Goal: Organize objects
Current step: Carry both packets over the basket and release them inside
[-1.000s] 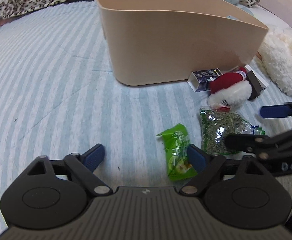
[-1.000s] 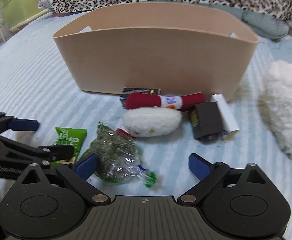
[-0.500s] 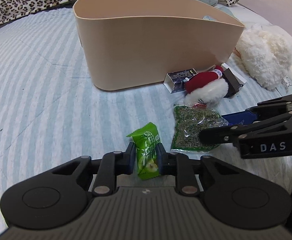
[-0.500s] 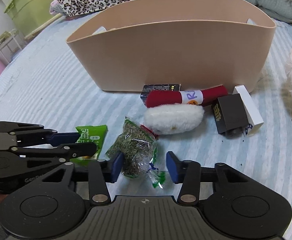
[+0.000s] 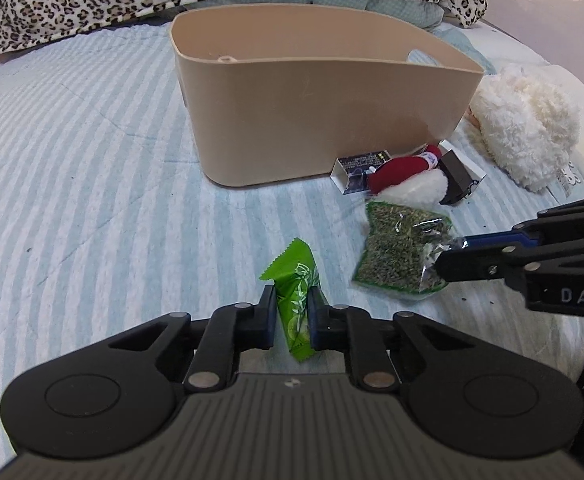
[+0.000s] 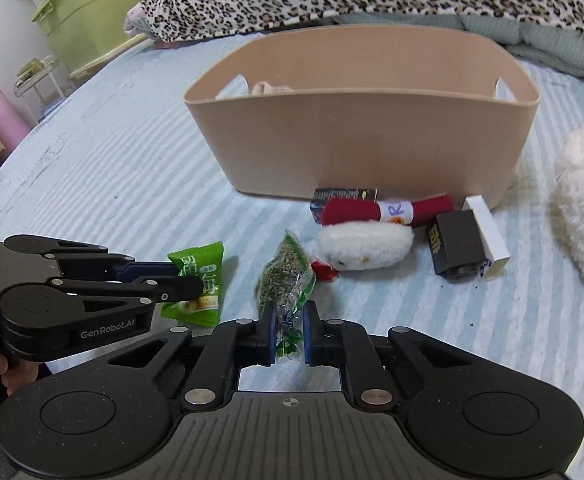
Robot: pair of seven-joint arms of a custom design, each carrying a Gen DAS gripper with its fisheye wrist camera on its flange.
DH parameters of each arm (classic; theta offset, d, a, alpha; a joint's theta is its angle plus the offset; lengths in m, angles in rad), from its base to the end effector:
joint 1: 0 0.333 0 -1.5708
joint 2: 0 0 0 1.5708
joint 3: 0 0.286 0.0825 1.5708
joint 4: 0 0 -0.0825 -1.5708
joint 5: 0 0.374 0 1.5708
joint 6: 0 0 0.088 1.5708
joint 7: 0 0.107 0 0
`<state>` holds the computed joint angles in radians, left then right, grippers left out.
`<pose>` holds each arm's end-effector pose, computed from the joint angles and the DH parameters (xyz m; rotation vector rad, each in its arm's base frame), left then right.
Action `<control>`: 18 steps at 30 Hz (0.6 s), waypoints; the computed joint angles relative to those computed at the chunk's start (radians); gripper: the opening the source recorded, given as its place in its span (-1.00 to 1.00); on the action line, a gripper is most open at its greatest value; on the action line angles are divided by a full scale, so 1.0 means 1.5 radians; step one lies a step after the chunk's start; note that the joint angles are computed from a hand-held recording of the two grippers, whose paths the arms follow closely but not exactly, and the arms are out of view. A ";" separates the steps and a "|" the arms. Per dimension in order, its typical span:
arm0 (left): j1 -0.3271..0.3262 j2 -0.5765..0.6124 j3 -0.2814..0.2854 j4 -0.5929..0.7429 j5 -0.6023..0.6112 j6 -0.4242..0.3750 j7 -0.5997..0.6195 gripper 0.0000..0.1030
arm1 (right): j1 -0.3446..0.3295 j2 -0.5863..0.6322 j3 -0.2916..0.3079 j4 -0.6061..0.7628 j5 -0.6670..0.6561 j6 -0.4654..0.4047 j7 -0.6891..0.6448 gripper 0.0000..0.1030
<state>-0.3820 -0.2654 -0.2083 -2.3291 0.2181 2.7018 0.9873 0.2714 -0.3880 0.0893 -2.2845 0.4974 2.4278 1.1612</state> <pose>0.4153 -0.2930 0.4887 -1.7274 2.0806 -0.8017 0.4467 0.1743 0.5393 -2.1392 1.2950 -0.1491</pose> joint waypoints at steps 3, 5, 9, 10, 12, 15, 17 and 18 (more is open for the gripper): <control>0.002 -0.016 -0.002 -0.003 0.006 -0.003 -0.005 -0.68 | 0.000 -0.025 -0.003 -0.008 0.000 0.003 -0.013 -0.81; 0.004 -0.028 -0.002 -0.004 0.014 -0.002 -0.010 -0.68 | -0.001 -0.036 -0.004 -0.008 0.003 0.010 -0.018 -0.82; 0.008 -0.048 -0.002 -0.001 0.031 0.003 -0.019 -0.68 | -0.003 -0.053 -0.009 -0.006 0.015 0.024 -0.023 -0.82; 0.010 -0.052 -0.002 0.001 0.037 0.004 -0.022 -0.68 | -0.003 -0.054 -0.010 -0.003 0.019 0.027 -0.025 -0.82; 0.015 -0.058 -0.003 0.009 0.051 0.008 -0.029 -0.68 | -0.003 -0.057 -0.015 0.004 0.030 0.035 -0.030 -0.82; 0.025 -0.059 -0.005 0.029 0.073 0.016 -0.038 -0.68 | -0.005 -0.059 -0.021 0.017 0.045 0.055 -0.035 -0.82; 0.038 -0.051 -0.011 0.051 0.097 0.020 -0.052 -0.68 | -0.009 -0.050 -0.020 0.033 0.048 0.075 -0.033 -0.82; 0.045 -0.042 -0.015 0.066 0.110 0.021 -0.060 -0.68 | -0.012 -0.042 -0.019 0.044 0.047 0.086 -0.032 -0.82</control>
